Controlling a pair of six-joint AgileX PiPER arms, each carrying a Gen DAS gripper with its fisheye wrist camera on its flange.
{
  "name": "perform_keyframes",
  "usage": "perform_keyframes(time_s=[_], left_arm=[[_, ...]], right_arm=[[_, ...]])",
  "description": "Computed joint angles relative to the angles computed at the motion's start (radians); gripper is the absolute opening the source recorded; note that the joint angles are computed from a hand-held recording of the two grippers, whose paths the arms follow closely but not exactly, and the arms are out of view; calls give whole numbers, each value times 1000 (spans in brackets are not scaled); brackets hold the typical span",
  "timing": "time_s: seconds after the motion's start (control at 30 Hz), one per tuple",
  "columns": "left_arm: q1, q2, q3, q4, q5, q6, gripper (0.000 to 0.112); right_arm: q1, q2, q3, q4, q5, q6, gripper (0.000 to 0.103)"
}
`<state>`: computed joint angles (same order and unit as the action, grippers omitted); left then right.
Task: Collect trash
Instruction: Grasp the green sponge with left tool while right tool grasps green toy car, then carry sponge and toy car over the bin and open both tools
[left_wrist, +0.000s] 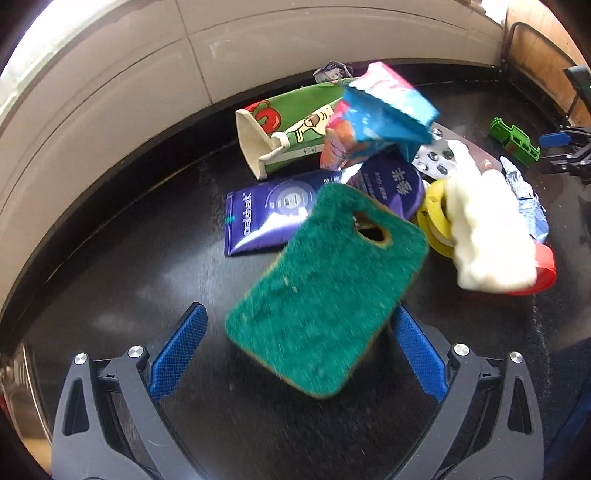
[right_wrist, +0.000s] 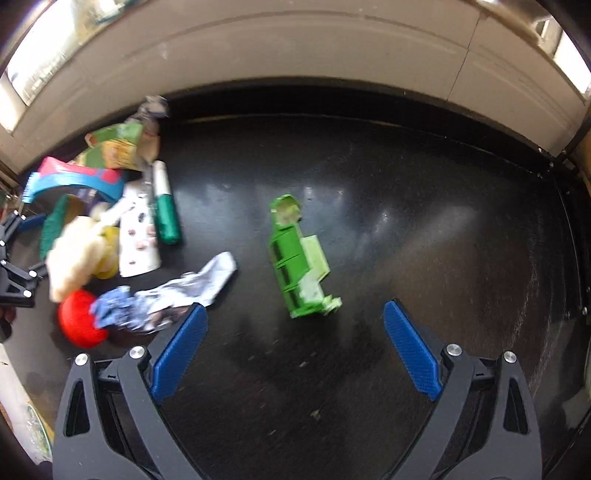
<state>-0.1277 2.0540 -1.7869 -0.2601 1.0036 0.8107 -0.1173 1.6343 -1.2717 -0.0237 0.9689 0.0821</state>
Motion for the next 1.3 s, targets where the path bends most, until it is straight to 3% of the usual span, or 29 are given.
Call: perform_keyframes(time_s=[0.07,0.17,0.23,0.3,0.33,0.37,0.4,0.47,0.73,1.07,1.3], left_arm=[[-1,41,-55,-11,21,12,96],[-4,71,-86,-20,28,30,96],[-2,85,-96,-45,31,31,96],[7,86,-96,-57,33,29,93],[11,77,-84,-71,32,34,83],[16,56,-50,-88,29,44,77],[11,44,-35,-74,22,28,75],[7,17,-1,-65,17,17,68],[-4,-185,195,-29,-41,-166,65],[-20,-509,442,41,1,-477,65],[-48,-692,573,64,16,-528,65]], right_arm=[[-6,41,-19,-10,-11,-19,92],[-10,98,-58,-6,-10,-60,80],[-13,106,-65,4,-25,-82,77],[-13,113,-77,11,-31,-94,62],[-13,113,-82,14,-33,-97,54],[-12,113,-85,18,-34,-102,39],[-8,113,-90,16,-27,-98,35],[-7,107,-85,29,-22,-101,34],[32,-24,-28,36,-2,-41,34],[200,-286,26,9,100,79,34],[340,-372,54,-26,135,181,34]])
